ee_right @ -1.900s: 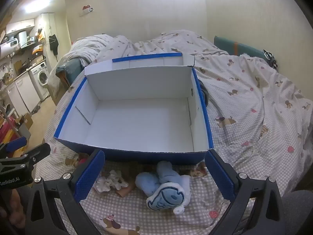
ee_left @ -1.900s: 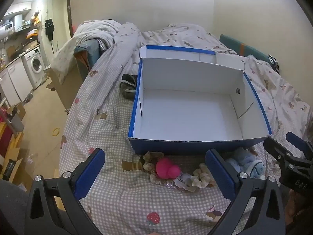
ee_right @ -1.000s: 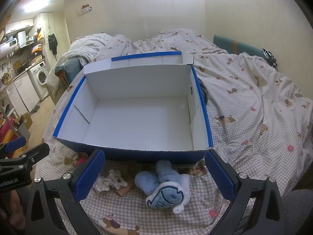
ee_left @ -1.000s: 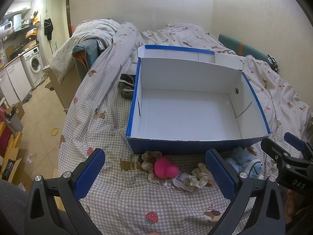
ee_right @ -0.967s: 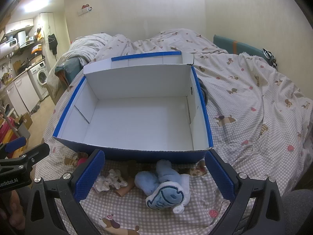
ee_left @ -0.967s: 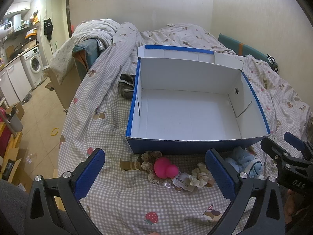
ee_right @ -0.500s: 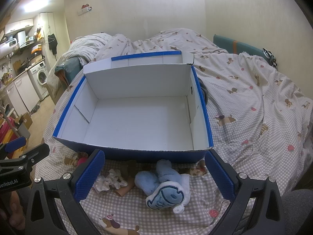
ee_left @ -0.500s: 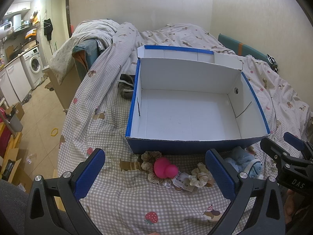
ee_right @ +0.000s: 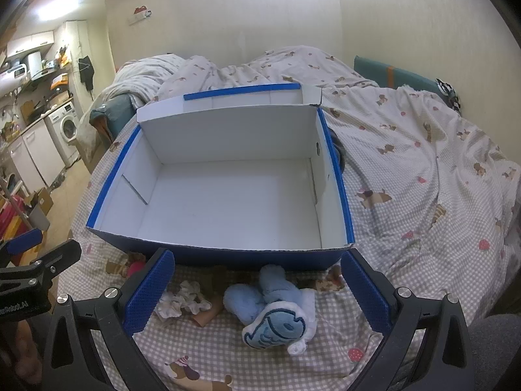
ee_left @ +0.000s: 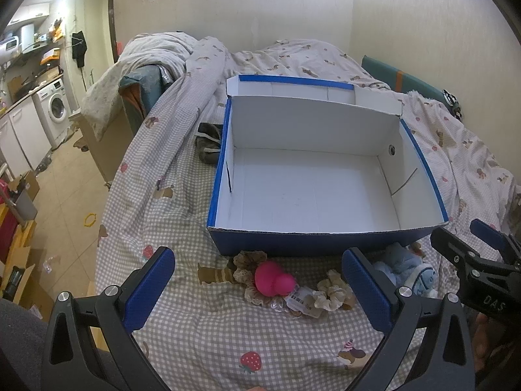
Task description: Organize soft objects
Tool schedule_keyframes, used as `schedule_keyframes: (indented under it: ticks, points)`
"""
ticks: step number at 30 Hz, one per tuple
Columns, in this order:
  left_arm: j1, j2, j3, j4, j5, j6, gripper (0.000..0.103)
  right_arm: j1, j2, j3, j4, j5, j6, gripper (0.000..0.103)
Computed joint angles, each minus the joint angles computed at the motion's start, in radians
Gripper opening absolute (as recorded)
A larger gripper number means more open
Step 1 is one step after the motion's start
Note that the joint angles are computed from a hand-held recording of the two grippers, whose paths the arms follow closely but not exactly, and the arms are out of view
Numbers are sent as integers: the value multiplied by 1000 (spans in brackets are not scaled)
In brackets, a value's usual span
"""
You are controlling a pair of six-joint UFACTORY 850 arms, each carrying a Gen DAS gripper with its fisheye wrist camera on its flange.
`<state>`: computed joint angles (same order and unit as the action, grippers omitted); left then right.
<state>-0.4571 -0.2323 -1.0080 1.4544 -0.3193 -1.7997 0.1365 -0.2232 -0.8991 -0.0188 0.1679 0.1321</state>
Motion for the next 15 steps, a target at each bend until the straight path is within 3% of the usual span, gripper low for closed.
schedule_keyframes:
  ticks: [15]
  points:
    - [-2, -2, 0, 0, 1, -2, 102, 0, -1, -3, -6, -4, 4, 103]
